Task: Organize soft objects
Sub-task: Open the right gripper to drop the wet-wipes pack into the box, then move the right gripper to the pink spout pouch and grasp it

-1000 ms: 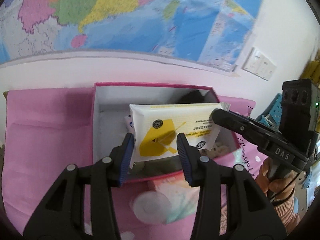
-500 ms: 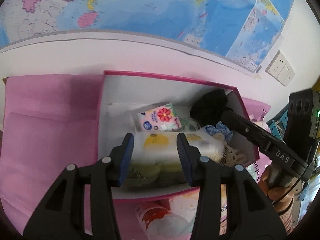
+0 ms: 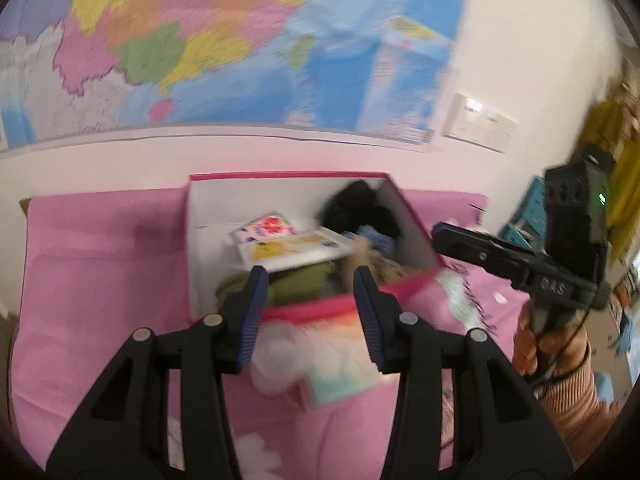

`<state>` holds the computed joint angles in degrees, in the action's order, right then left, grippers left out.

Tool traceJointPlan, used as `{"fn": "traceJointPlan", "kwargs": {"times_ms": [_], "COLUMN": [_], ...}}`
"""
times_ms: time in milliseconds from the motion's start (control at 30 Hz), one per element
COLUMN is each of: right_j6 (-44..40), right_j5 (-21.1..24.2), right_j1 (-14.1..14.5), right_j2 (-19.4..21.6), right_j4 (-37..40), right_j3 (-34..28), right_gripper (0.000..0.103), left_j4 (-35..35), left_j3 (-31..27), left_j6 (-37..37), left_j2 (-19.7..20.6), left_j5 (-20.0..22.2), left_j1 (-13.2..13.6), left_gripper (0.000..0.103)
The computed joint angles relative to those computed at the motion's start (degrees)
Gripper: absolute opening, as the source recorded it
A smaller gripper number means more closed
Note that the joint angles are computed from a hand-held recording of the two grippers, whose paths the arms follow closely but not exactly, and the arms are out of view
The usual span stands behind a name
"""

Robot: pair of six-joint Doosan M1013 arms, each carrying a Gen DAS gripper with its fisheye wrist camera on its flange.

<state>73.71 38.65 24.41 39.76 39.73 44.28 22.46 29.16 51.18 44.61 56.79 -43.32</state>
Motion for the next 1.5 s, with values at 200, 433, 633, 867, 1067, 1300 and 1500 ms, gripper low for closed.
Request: {"fn": "traceJointPlan", "kwargs": {"times_ms": [200, 433, 633, 867, 1067, 1300, 1500], "right_j6": [-8.2, -4.17, 2.57, 6.89, 6.32, 4.61, 2.91], "right_j5": [-0.83, 0.65, 1.53, 0.98, 1.13, 1.41, 2.1], "right_j1": [-0.47, -0.23, -0.34, -0.7, -0.42, -0.08, 0.21], "right_j2": [-5.69, -9.26, -10.91, -12.24, -12.34, -12.06, -11.38], "right_j4": [6.09, 1.39, -2.99, -4.02, -2.86, -1.28, 2.94], "right_j3": [9.82, 18.27, 24.21, 28.25, 29.02, 28.88, 28.58], "right_gripper": [0.049, 0.05, 0.05, 0.05, 0.05, 0.047, 0.042], "left_j4": [-3.56, -12.24, -18.11, -18.55, -18.04, -18.46, -18.62], "left_j3": [7.12, 8.77, 9.54, 8.94, 8.76, 9.39, 10.86], "left_j6": [4.91, 10.69, 10.53, 9.69, 9.1, 8.36, 7.0], "left_j2": [-3.33, -2.36, -0.9, 0.2, 0.43, 0.2, -0.52], "left_j5": [-4.47, -2.0, 1.17, 3.7, 4.65, 4.43, 4.08], "left_j1": [-1.82, -2.91, -3.08, -3.67, -3.93, -3.98, -3.86], "left_gripper": [0.048, 0.048, 0.048, 0.048, 0.048, 0.048, 0.048]}}
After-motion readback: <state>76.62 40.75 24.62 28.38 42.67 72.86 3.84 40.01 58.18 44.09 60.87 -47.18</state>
